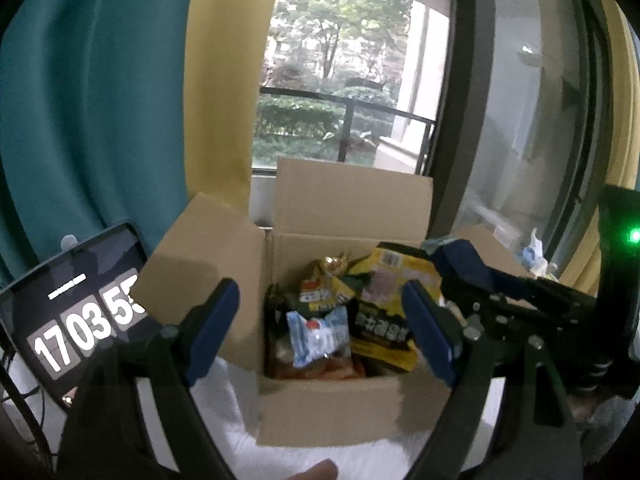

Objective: Organize snacks
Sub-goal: 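Lift the navy-and-grey box with the right tool and carry it over the cardboard box, then lower the navy-and-grey box into the cardboard box and open the right tool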

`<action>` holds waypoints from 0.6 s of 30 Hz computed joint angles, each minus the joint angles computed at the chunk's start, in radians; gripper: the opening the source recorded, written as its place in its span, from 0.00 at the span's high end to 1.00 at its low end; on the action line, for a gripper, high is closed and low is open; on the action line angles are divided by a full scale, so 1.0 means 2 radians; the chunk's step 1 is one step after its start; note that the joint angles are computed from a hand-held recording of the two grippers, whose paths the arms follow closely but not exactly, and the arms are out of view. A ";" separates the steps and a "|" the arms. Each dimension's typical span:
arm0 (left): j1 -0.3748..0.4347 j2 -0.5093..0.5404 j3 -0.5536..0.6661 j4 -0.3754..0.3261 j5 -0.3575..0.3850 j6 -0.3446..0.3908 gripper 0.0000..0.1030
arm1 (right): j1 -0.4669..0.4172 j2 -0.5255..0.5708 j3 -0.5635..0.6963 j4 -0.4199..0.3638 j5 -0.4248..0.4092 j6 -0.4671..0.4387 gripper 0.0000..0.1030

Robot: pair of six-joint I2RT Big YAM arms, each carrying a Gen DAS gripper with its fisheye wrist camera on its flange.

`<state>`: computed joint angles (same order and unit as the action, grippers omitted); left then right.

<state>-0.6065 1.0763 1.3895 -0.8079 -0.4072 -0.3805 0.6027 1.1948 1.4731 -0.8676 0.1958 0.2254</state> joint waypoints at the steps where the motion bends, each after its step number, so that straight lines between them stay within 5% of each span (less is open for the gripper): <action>1: 0.003 0.002 0.001 0.001 0.002 0.000 0.18 | -0.004 0.005 0.003 0.001 -0.002 0.000 0.48; 11: 0.048 0.030 -0.003 0.008 0.029 0.011 0.18 | -0.033 0.073 0.046 -0.002 0.007 0.015 0.48; 18: 0.056 0.038 -0.004 0.002 0.050 0.005 0.18 | -0.050 0.130 0.084 -0.054 0.041 0.045 0.48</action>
